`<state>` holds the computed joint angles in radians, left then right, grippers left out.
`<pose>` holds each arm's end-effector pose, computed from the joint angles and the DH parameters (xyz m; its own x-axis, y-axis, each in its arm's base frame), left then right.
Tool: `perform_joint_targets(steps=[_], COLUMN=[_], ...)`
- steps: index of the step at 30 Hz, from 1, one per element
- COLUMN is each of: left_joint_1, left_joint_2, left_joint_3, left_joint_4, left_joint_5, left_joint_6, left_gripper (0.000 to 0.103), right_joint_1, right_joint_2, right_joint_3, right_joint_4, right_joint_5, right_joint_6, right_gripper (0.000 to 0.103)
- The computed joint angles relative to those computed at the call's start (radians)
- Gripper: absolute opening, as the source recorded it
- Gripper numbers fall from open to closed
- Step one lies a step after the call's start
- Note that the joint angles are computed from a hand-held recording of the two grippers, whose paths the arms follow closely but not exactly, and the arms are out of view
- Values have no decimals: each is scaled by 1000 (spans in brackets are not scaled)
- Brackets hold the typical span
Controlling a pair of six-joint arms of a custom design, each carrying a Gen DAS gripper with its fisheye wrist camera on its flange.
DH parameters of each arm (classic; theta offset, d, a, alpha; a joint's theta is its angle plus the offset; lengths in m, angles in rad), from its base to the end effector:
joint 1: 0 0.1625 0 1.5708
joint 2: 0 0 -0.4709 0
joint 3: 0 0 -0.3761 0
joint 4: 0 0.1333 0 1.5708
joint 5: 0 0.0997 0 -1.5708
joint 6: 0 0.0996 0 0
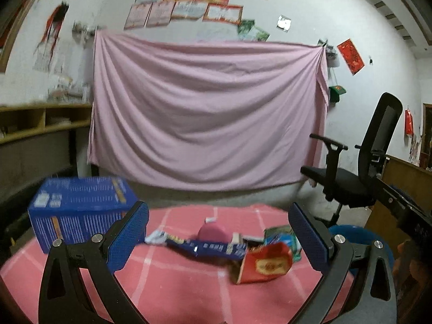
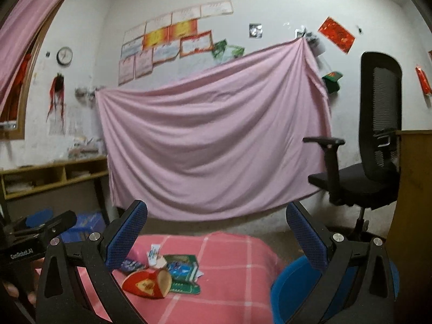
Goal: Collect trash
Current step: 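Move right tool to the green tea packet while left tool approaches the red paper cup, then grasp the crushed red paper cup with left gripper while right gripper grasps the green packet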
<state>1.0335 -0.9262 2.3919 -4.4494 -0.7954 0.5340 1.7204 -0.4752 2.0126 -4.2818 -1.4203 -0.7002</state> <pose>-0.0346 -0.4547 0.2522 -0.7917 -0.1278 -0.5974 0.5616 0.2325 -0.7940 0.2301 -0.5323 0.0559 -0.6947 -0.4637 0.5499 -0.6608 0.1095 -0.7426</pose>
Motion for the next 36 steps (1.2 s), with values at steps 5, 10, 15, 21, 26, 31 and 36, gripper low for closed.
perform_joint_targets(steps=[5, 10, 15, 21, 26, 31, 36], left_joint_1=[52, 115, 150, 177, 203, 216, 226], left_joint_2=[-87, -188, -245, -269, -285, -302, -314], left_joint_3=[10, -12, -58, -111, -151, -157, -168], left_joint_4=[265, 563, 842, 1079, 1221, 1254, 1291], left_joint_5=[-24, -120, -210, -292, -339, -384, -412], left_joint_6=[-187, -364, -439, -471, -532, -542, -543], left_gripper=[101, 100, 66, 55, 41, 40, 23], right_joint_1=[20, 36, 50, 62, 62, 59, 55], right_joint_2=[4, 1, 4, 9, 13, 7, -1], right_joint_3=[-36, -73, -119, -171, -233, -252, -256], right_joint_4=[129, 276, 454, 608, 778, 872, 928], right_joint_5=[-92, -176, -262, -311, -360, -369, -359], right_joint_6=[23, 53, 52, 68, 122, 151, 166], right_gripper=[103, 102, 74, 58, 49, 41, 24])
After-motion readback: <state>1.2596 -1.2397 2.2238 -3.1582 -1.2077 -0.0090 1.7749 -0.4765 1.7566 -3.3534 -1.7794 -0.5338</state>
